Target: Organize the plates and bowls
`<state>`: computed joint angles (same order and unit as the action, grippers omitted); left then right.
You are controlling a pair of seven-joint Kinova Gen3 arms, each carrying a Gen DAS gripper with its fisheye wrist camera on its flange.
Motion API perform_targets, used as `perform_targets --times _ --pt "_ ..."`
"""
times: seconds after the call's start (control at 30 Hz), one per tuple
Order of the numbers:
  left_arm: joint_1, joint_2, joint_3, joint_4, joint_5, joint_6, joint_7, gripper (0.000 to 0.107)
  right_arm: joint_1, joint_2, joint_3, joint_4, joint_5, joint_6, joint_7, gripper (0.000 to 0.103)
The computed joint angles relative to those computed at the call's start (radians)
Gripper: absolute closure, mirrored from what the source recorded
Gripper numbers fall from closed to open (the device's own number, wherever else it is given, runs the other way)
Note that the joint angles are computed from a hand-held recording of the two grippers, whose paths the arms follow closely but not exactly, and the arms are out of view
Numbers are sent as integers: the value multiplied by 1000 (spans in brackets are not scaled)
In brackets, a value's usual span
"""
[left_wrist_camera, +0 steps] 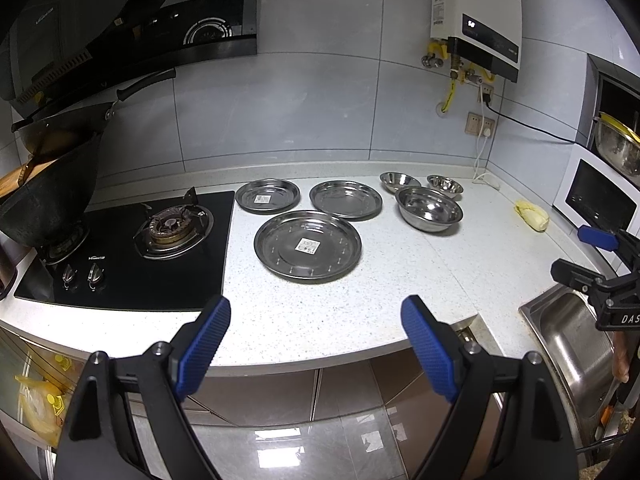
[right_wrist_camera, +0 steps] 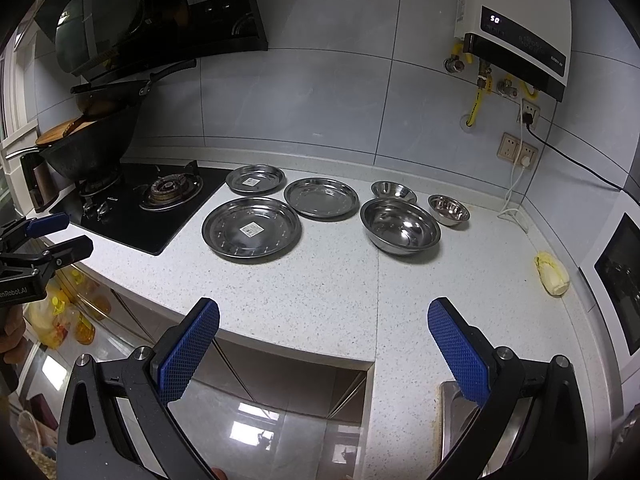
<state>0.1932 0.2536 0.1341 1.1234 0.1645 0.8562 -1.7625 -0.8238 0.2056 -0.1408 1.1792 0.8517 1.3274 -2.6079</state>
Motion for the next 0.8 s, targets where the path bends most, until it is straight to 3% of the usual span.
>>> perform_targets --times 0.8 --pt "21 49 -8 -57 -35 31 47 21 32 8 13 -12 -42 -27 40 1"
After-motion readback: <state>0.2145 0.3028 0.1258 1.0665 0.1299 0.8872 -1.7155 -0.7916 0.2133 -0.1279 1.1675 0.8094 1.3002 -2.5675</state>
